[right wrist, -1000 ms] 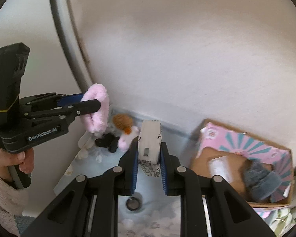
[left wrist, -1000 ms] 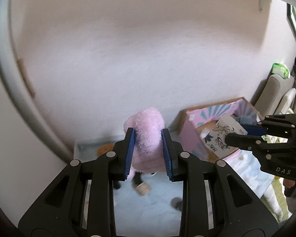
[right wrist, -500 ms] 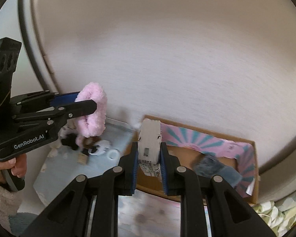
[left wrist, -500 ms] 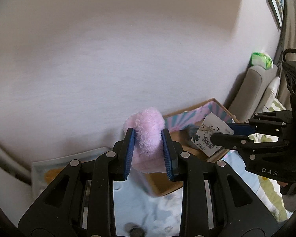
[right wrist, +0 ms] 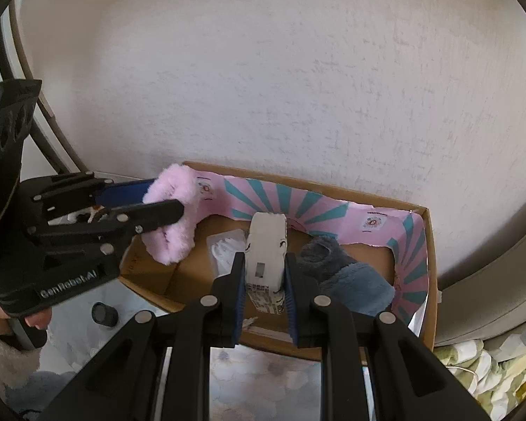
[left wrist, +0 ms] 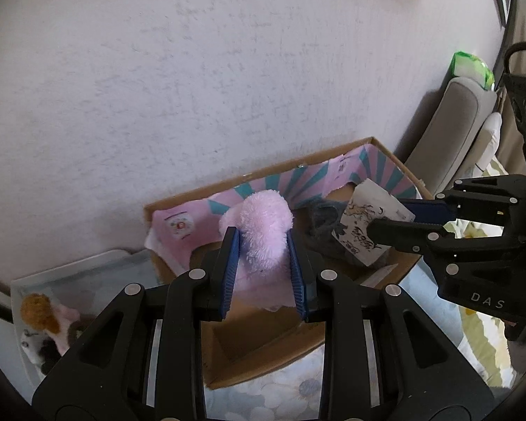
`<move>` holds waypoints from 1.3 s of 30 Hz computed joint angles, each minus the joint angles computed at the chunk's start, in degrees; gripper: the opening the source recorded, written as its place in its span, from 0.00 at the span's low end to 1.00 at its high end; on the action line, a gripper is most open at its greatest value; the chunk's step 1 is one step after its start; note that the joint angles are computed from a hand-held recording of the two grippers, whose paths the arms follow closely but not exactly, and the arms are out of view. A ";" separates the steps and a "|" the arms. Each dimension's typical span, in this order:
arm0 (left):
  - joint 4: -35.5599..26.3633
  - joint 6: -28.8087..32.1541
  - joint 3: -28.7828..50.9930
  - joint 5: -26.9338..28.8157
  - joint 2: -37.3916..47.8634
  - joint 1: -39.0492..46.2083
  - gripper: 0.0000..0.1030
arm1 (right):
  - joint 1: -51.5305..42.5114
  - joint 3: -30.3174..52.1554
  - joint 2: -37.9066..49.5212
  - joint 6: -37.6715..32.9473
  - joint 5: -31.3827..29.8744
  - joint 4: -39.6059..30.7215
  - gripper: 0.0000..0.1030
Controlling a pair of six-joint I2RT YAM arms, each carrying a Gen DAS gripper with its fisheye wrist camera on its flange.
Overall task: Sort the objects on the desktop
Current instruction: 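Carry the pink item and tissue pack into the cardboard box and open both grippers, then move both open grippers back over the white tray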
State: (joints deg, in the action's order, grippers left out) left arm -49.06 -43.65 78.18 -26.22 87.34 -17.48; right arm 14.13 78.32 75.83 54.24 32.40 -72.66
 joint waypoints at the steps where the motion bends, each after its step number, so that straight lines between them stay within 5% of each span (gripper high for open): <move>1: 0.10 -0.15 0.27 0.22 0.59 0.12 0.24 | -0.55 -0.47 -0.34 -0.56 -0.35 0.52 0.18; 6: 0.56 -1.51 1.37 0.93 3.42 0.59 0.25 | -3.05 -3.43 -2.02 -3.04 -2.69 3.50 0.18; 8: 2.38 -2.11 0.06 2.44 2.66 1.31 0.33 | -3.04 -3.27 -1.57 -2.76 -2.97 3.46 0.19; 10: 2.27 -3.84 -0.54 3.91 2.09 2.22 0.74 | -2.82 -4.04 -1.88 -3.36 -3.07 4.63 0.23; 13: -1.43 -7.94 -0.75 0.43 0.43 2.60 1.00 | -2.07 -2.45 -1.24 -1.32 -1.09 2.21 0.50; 15: -1.15 -9.05 -2.75 0.09 -3.49 3.07 1.00 | -2.10 -2.63 -2.28 0.69 -0.40 1.70 0.67; 39: -37.06 -21.28 5.65 -16.81 -19.97 -3.55 1.00 | 6.04 17.44 11.94 13.56 10.54 -11.79 0.67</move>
